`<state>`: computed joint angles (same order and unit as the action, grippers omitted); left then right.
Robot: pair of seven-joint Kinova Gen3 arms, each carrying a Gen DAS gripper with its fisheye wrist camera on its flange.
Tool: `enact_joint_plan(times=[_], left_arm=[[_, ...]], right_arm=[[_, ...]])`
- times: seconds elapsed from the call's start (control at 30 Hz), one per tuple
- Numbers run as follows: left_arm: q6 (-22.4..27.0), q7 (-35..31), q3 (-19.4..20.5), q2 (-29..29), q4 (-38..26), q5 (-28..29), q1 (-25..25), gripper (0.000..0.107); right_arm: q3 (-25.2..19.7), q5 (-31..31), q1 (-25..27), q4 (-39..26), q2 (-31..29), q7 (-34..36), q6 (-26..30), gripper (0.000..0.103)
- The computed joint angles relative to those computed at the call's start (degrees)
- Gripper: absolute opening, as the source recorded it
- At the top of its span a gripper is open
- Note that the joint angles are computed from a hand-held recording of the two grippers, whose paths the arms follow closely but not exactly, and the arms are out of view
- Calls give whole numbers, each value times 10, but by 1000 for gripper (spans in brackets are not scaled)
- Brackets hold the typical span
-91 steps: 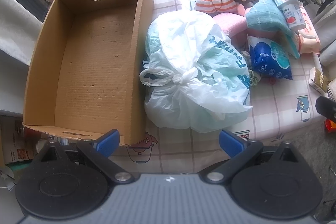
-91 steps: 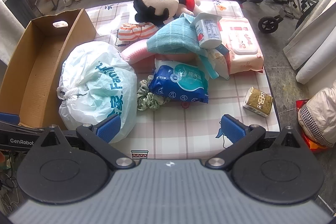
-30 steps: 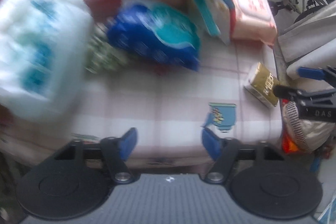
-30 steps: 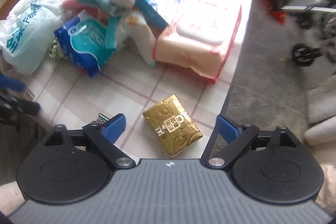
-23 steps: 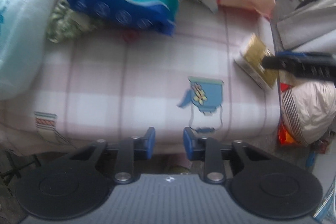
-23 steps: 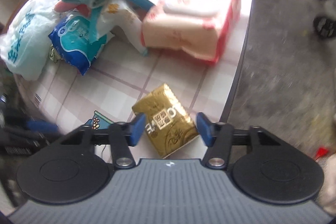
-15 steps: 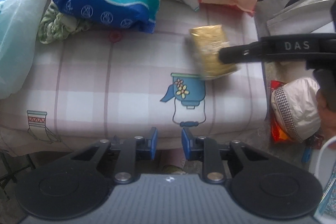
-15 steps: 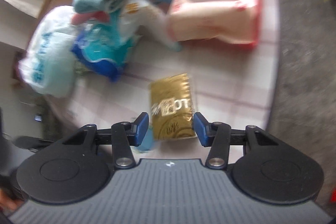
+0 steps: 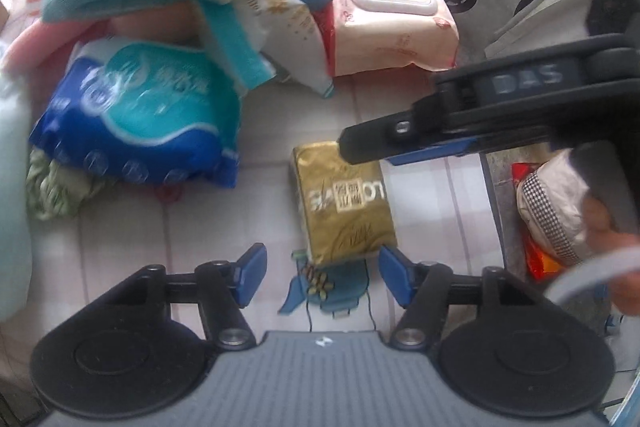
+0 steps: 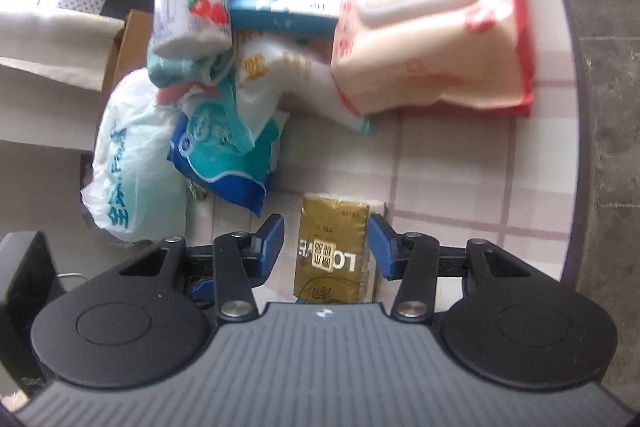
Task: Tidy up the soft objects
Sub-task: 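Reach the left tool to the gold LOTTE box and close on it, then grasp the white yogurt cup with the right tool while left holds the gold box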
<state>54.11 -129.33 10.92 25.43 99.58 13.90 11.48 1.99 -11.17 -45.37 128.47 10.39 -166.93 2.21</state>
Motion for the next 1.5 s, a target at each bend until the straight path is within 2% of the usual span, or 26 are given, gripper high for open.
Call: enact_joint_plan(times=[0.1,0.17,0.23,0.33,0.43,0.57,0.73,0.83,1.0,1.07,1.17,1.23,1.37,1.47,1.5], left_arm=[[-1,29,-2,14,-15,-11,25,64],[-1,47,-1,25,-23,-15,36,66],[-4,70,-6,29,-25,-29,52,65],[-28,88,-5,27,-13,-49,68,62],[-45,105,-7,20,-2,-64,76,56],[-46,123,-11,16,4,-59,61,55],[-41,147,-27,5,15,-59,26,54],[-39,151,-33,0,21,-61,3,54],[-29,139,-35,-1,18,-60,-28,54],[-23,134,-35,2,12,-57,-36,55],[-13,128,-35,5,2,-54,-45,55],[-8,124,-35,10,-5,-52,-50,55],[2,100,-38,1,-5,-47,-70,55],[7,94,-41,1,-8,-49,-73,55],[19,86,-43,1,-20,-50,-82,55]], right_arm=[[74,65,-71,14,-31,-70,35,47],[84,112,-85,15,-52,-113,67,47],[52,158,-61,13,-65,-157,92,47],[-28,228,9,17,-86,-220,116,48],[-103,266,87,16,-102,-233,138,48],[-174,245,193,-3,-101,-157,134,49],[-240,211,325,-39,-69,-42,63,71],[-291,168,405,-70,-33,28,30,81],[-394,54,538,-105,31,119,-1,82],[-438,7,591,-126,60,155,20,83],[-500,-46,660,-173,121,225,80,83],[-498,-77,663,-206,151,272,118,83],[-425,-113,602,-271,168,332,208,82],[-390,-76,562,-298,167,310,245,68],[-392,-64,560,-302,168,303,248,63]])
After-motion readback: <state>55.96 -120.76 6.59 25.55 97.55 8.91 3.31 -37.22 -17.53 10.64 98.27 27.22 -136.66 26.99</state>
